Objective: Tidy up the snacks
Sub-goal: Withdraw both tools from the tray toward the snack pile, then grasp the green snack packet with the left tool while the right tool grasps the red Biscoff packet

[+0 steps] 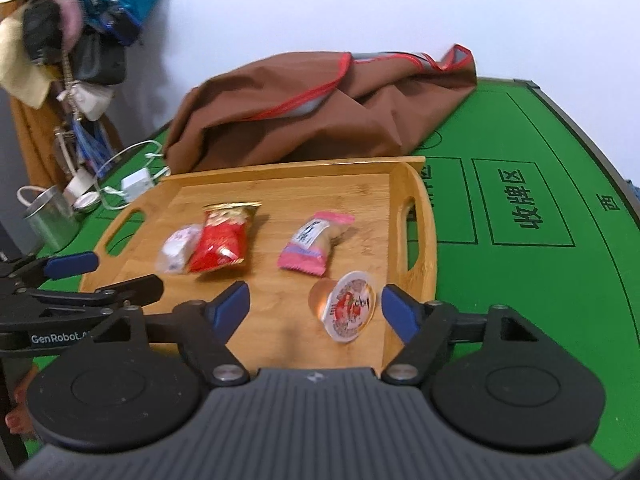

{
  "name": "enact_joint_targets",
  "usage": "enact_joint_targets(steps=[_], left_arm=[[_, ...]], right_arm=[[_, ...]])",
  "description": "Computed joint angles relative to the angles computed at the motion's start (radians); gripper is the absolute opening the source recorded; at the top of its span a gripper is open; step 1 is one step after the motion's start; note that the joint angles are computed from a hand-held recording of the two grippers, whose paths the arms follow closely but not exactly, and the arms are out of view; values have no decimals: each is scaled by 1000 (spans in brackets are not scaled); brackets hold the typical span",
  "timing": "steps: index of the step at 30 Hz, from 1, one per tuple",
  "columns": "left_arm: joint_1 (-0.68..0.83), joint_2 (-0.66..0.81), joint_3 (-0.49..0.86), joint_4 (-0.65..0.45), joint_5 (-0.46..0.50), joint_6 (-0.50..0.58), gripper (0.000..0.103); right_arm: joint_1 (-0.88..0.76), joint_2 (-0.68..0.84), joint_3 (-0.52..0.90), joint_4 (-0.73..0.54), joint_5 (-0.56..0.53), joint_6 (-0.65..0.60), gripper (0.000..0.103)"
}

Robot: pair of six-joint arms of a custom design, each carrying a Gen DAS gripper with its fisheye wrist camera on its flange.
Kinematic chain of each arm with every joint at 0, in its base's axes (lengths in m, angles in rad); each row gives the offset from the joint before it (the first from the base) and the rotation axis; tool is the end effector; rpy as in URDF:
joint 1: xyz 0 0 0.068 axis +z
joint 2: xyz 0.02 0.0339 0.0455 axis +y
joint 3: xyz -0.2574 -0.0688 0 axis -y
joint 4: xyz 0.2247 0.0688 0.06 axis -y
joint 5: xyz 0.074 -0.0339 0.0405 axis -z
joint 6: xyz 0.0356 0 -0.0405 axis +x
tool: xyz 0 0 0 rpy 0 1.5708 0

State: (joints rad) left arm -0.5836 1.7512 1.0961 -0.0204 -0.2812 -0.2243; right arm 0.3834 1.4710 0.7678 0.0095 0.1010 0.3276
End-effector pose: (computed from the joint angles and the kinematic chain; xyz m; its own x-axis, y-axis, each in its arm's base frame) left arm 0.3103 -0.1931 0.2097 -0.5863 0.1311 -0.7994 0.2239 0.9746 -0.0044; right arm 0.2691 0.1047 0.2001 -0.6581 0.0798 -0.7487 -0.0935 0.9780 0.1864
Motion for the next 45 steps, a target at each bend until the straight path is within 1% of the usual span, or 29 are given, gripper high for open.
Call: enact_joint_targets(steps=[5, 7, 11, 15, 18, 22, 27, 30, 34, 36, 39, 41, 45], left_arm=[[-46, -94, -120, 51, -13, 5, 96], [-65, -131, -168, 73, -16, 2, 100], [-105, -188, -254, 110, -28, -13, 101], [-152, -226, -329, 154, -70, -8, 101], [-183, -255, -377, 176, -90, -10, 102], [-204, -286, -424, 189, -74, -19, 102], [-243, -298, -465, 210, -107, -21, 102], [-257, -302, -487, 227, -100, -23, 102], [-264, -284, -500, 243, -91, -24, 102], [-263, -272, -496, 238, -80, -28, 102], [-262, -270, -501, 245, -60, -31, 102], [-265, -267, -500, 252, -64, -28, 102], [-268, -251, -484, 244, -58, -29, 100]], right_arm=[[34, -92, -91, 9, 9, 3, 87], [54, -130, -130, 11, 23, 6, 87], [96, -199, -204, 21, 61, 15, 88], [126, -267, -272, 23, 82, 45, 89], [158, -308, -308, 16, 124, 63, 90], [206, -363, -354, 0, 189, 91, 90], [266, -403, -391, -25, 257, 122, 91], [313, -412, -413, -35, 310, 158, 91], [384, -390, -428, -48, 403, 204, 91], [398, -384, -435, -50, 421, 225, 91], [402, -397, -450, -51, 410, 252, 91], [414, -396, -457, -50, 421, 267, 91], [472, -348, -450, -52, 510, 296, 91]])
